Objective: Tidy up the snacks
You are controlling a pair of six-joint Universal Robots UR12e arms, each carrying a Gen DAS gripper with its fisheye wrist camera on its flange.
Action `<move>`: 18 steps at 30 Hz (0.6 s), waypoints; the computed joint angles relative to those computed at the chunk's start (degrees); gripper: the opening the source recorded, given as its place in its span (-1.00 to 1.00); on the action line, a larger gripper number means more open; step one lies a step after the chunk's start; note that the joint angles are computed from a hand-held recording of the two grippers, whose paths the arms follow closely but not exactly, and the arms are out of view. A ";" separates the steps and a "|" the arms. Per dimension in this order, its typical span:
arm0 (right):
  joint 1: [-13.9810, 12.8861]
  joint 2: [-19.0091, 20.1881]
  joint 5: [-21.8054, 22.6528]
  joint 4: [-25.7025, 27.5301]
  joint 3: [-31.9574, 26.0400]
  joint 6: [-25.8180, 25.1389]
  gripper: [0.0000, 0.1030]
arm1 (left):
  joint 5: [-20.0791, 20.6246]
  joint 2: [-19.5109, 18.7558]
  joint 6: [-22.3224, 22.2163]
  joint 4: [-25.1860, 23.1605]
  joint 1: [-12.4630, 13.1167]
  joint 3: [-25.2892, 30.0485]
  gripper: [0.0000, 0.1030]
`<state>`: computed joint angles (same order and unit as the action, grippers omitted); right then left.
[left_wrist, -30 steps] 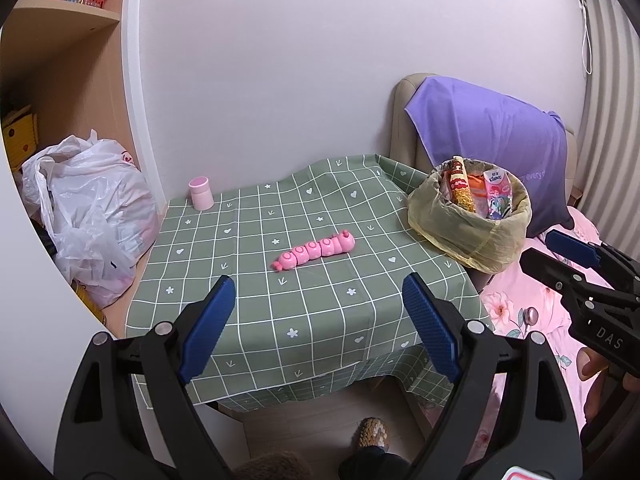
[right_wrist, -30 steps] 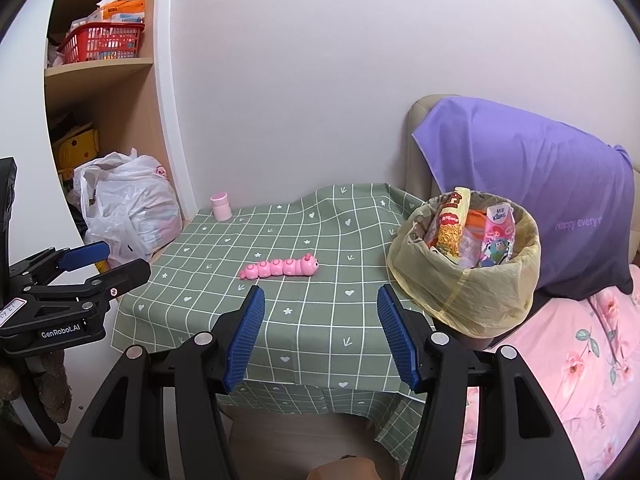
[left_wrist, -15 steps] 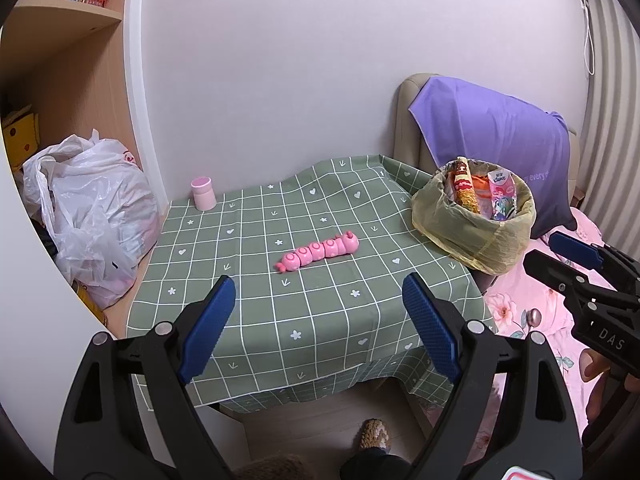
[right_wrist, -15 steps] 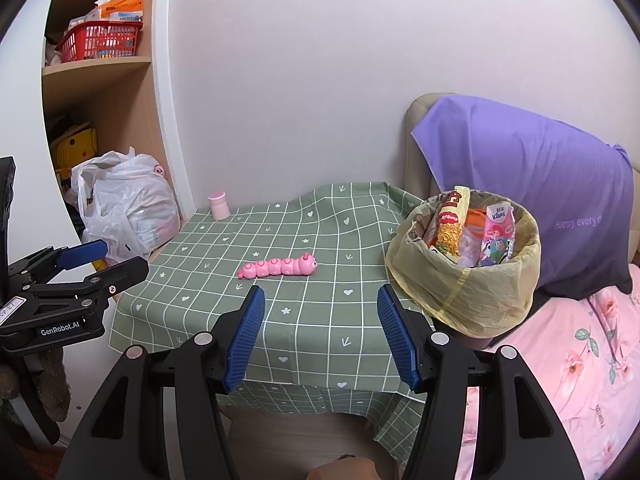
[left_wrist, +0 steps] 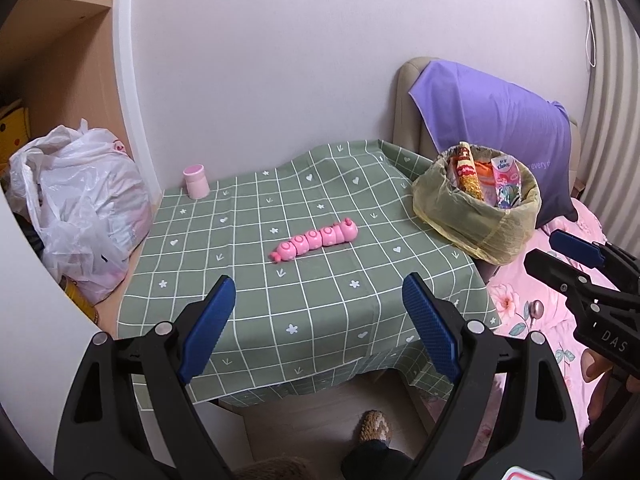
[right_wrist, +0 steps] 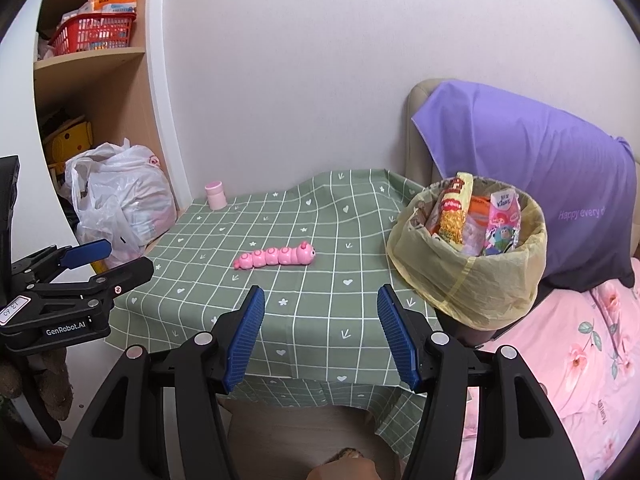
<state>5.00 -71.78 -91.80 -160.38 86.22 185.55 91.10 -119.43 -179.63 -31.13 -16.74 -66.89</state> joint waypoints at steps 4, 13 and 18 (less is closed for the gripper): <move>-0.15 0.46 0.57 -0.38 -0.58 -0.90 0.08 | -0.14 -0.63 0.18 -0.53 -0.26 0.83 0.58; -0.23 0.24 0.00 -0.74 -0.25 -0.68 0.08 | -0.49 -0.59 0.24 -0.02 -0.32 0.65 0.58; -0.46 0.64 -0.01 -0.30 -0.96 -2.06 0.08 | -0.53 -0.78 0.42 1.01 -0.40 0.63 0.58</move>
<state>4.54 -71.14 -91.81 -160.69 85.26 183.49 90.57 -120.21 -179.21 -30.12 -17.15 -66.26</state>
